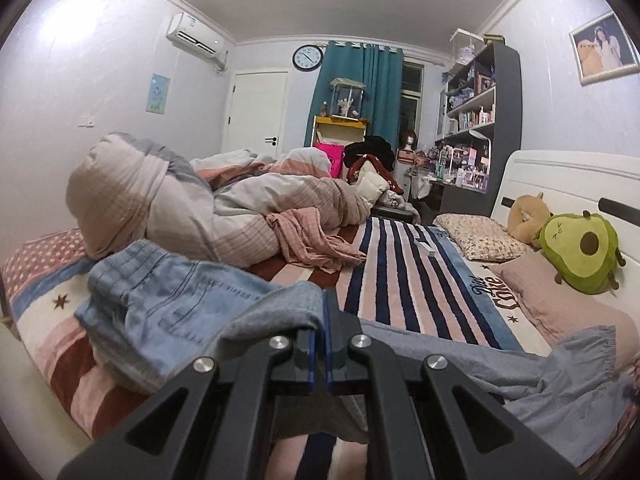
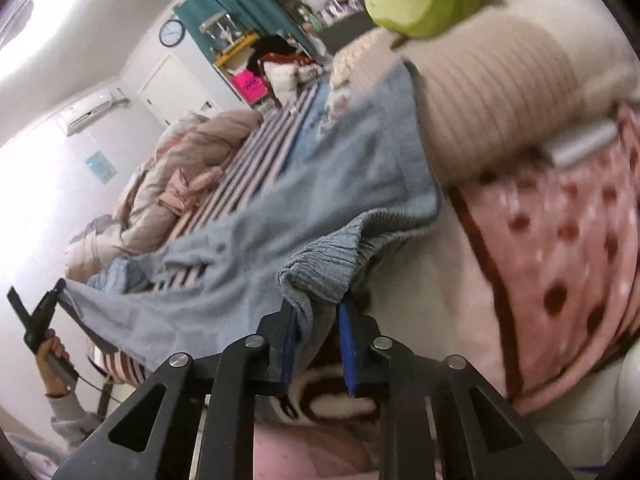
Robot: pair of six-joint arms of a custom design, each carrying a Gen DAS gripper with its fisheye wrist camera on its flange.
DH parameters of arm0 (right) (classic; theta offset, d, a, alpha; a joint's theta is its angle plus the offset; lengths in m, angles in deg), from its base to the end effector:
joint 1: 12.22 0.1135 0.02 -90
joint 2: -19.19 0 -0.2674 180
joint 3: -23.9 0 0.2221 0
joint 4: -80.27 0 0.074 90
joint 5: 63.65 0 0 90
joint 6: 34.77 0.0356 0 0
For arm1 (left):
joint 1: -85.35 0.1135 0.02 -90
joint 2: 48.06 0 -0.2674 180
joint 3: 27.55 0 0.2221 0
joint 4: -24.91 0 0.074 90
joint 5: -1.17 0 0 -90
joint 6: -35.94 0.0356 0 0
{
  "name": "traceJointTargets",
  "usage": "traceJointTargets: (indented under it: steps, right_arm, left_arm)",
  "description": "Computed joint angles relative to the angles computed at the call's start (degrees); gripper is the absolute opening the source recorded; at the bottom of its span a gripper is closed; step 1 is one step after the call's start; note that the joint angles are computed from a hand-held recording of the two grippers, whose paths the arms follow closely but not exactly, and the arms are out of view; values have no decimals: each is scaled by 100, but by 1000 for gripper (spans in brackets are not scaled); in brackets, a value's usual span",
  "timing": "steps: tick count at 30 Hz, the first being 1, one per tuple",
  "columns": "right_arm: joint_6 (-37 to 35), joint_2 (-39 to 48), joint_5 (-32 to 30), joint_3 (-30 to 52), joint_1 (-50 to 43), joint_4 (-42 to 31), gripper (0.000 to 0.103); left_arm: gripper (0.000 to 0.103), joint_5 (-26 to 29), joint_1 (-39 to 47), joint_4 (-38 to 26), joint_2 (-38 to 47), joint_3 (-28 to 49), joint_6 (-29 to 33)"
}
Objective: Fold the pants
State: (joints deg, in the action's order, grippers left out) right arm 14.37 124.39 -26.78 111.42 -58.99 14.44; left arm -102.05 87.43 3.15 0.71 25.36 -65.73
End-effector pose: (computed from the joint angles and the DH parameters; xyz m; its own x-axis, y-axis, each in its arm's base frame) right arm 0.2348 -0.2082 0.2093 -0.7602 0.2356 -0.6055 -0.1614 0.8343 0.5272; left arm 0.1684 0.0143 0.2977 -0.2450 -0.2059 -0.9474 -0.3091 0.9428 -0.1250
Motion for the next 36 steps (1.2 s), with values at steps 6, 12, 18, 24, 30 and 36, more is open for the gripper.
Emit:
traceJointTargets:
  steps: [6, 12, 18, 24, 30, 36]
  right_arm:
    - [1436, -368, 240, 509, 683, 984, 7]
    - [2524, 77, 1201, 1449, 1488, 1622, 7]
    - [2857, 938, 2394, 2614, 2152, 1584, 7]
    - [3166, 1870, 3402, 3774, 2448, 1278, 7]
    - [3336, 1847, 3331, 3572, 2326, 1496, 49]
    - [2858, 1115, 3231, 2860, 2058, 1533, 71]
  left_arm:
    - [1, 104, 163, 22, 1450, 1137, 263]
    - [1, 261, 335, -776, 3602, 3086, 442]
    - [2, 12, 253, -1625, 5490, 4992, 557]
    - [5, -199, 37, -2619, 7022, 6837, 609]
    - [72, 299, -52, -2851, 7432, 7383, 443]
    - [86, 436, -183, -2626, 6973, 7087, 851]
